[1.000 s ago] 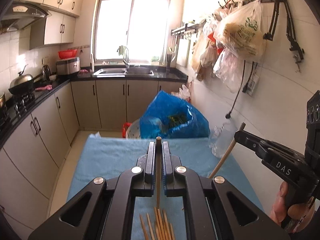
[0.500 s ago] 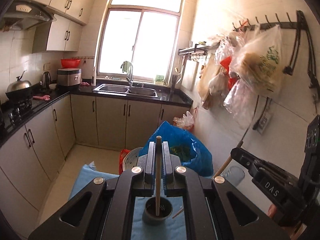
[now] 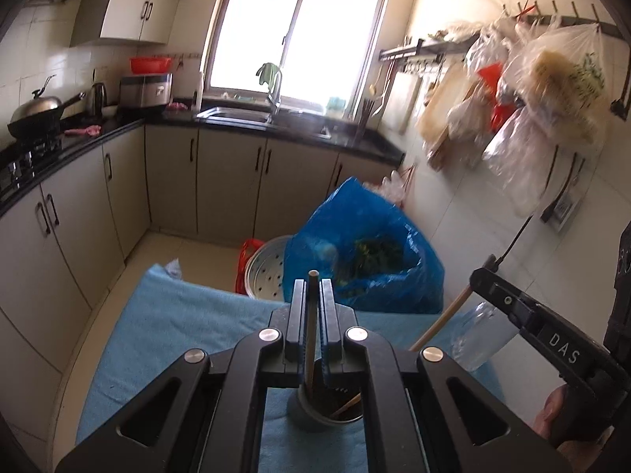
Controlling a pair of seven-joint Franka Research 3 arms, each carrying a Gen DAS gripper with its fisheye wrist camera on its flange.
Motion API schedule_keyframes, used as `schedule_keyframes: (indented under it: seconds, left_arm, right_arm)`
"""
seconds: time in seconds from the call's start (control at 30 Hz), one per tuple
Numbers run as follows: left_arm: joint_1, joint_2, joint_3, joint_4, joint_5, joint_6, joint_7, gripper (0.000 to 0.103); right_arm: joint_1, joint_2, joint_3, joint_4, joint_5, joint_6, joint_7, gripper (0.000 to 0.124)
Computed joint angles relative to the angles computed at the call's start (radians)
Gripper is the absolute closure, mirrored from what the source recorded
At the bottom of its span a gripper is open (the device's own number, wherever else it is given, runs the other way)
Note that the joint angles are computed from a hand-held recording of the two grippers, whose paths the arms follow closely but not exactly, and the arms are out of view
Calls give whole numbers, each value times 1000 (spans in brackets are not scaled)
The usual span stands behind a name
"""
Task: Organize utensils
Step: 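Open the left gripper while the right gripper opens, releasing chopsticks into the cup, then withdraw both open grippers from the cup back over the chopstick pile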
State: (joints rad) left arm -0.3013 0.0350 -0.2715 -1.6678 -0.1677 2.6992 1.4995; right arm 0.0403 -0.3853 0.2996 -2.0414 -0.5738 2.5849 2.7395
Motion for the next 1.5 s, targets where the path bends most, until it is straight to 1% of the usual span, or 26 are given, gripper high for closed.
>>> schedule_keyframes:
  seconds: [0.13,0.17,0.2,0.23,0.27,0.3,0.37,0.43,0.5,0.6,0.87,1.07,1.27,1.5]
  left_arm:
    - [7,3,5,-7,-4,-14,3,97]
    - [10,5,6,-4,-9,-25,5,94]
    - [12,10,7,4,-15,-36,3,84]
    - [14,10,8,2,-9,-37,-6,76]
    - [15,12,10,2,5,-33,-22,64]
    - [17,6,11,-10,9,-15,-26,61]
    - [21,0,11,-17,-3,-12,-12,61]
    - [24,-5,12,-19,-18,-14,-3,60]
    - [25,-13,14,-23,-22,-14,-1,57]
    - [24,-28,17,-31,-16,-10,-2,56]
    - [10,-125,43,-112,-90,4,46,56]
    - [-22,-258,88,-249,-113,10,89,55]
    - [-88,-405,147,-410,-154,1,144,54]
    - [-153,-557,189,-587,-154,-18,150,53]
  right_arm:
    - [15,5,-21,-25,38,-10,-29,116]
    - [22,5,-31,-32,55,-8,-40,116]
    - [27,4,-40,-39,72,-4,-51,116]
    - [30,2,-47,-46,87,1,-58,115]
    - [29,1,-49,-50,98,0,-62,115]
    - [25,-2,-47,-52,101,-3,-62,115]
    - [25,-13,-45,-60,111,-6,-72,114]
    - [20,-22,-42,-66,120,-6,-77,108]
    - [14,-36,-38,-72,125,-6,-79,102]
    - [4,-56,-30,-77,130,-4,-85,102]
    - [-7,-143,-9,-101,181,-6,-115,101]
    - [15,-221,16,-168,266,-24,-139,101]
    - [54,-302,48,-267,363,-27,-128,101]
    - [107,-378,88,-361,454,-46,-99,101]
